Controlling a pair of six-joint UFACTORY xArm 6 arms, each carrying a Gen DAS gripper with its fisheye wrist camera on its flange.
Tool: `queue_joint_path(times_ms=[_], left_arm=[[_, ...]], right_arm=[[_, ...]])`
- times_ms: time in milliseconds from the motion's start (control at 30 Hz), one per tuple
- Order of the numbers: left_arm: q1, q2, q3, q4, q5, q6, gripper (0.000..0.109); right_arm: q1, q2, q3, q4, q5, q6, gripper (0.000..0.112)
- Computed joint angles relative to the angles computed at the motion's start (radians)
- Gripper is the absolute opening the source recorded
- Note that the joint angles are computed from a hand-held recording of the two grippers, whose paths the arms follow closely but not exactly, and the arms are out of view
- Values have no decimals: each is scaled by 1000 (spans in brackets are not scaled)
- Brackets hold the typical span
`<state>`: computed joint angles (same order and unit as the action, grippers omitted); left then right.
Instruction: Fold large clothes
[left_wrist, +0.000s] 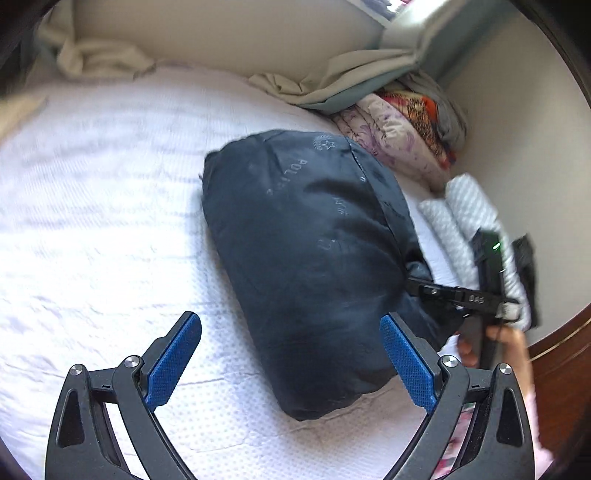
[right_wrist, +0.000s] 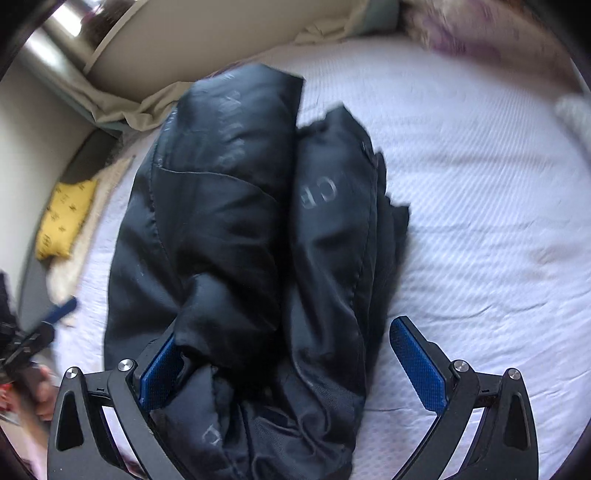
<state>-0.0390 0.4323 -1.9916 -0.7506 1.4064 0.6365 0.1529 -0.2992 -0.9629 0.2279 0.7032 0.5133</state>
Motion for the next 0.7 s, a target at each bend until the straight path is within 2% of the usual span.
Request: queue_joint_path(times_ms=[100,133,200,567,700], left_arm=[[18,92,-104,-51,104,-53,99],[17,114,-124,-59,125,-63,99],[9,149,-159,-57,138,-81,99],[-33,371,-417,-107,278,-205,99],[-40,394,-425,-136,280,-224,101]], right_arm=[[-30,3,39,222,-31,-129,103],[-40,7,51,303,-38,-175,103],[-48,11,64,380,-46,-224,103],[-106,59,71,636,-22,-448,103],[-131,81,69,708,-1,-517,103]])
